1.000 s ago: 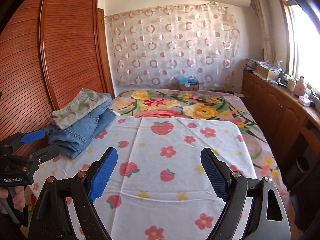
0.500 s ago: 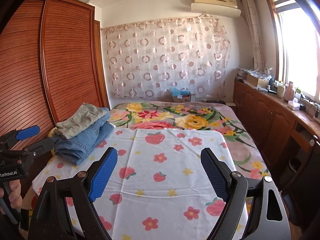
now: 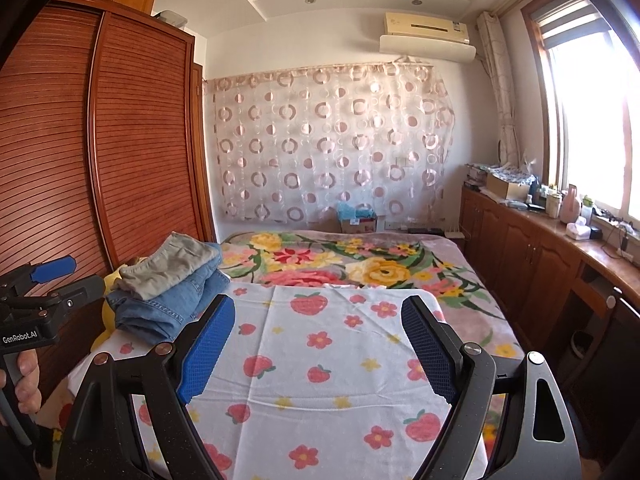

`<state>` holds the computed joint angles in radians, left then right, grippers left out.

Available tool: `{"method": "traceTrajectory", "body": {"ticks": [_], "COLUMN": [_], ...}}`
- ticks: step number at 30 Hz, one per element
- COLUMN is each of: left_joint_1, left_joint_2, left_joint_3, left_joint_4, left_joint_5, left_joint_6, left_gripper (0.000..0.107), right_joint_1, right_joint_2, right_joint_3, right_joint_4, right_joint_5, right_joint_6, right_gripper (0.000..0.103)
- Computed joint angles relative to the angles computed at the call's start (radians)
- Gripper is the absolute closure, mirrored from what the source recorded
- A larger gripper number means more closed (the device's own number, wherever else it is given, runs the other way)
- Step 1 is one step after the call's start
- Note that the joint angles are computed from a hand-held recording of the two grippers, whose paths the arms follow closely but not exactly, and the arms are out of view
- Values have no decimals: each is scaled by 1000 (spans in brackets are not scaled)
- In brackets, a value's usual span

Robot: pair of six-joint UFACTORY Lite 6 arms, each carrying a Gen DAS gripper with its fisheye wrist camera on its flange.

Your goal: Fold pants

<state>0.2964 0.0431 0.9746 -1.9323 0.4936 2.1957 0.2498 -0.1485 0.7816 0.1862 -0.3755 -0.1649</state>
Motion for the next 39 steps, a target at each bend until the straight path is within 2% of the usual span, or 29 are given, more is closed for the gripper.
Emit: {"method": "traceTrajectory", "body": {"ticks": [6, 39], "left_joint_1": [3, 0], "left_joint_2": [2, 2], "left_joint_3": [2, 6], "left_joint_4": [5, 13], "left_joint_5": [2, -4], "left_joint_6": [-3, -12], "left_gripper": [16, 16], "right_joint_1": [-9, -11], "right_joint_2": [41, 22], "right_joint_3": [32, 1], "right_joint_4": [-11, -37], "right_joint_5": [-4, -15], "right_joint_6": [14, 42], "right_gripper": [16, 16]}}
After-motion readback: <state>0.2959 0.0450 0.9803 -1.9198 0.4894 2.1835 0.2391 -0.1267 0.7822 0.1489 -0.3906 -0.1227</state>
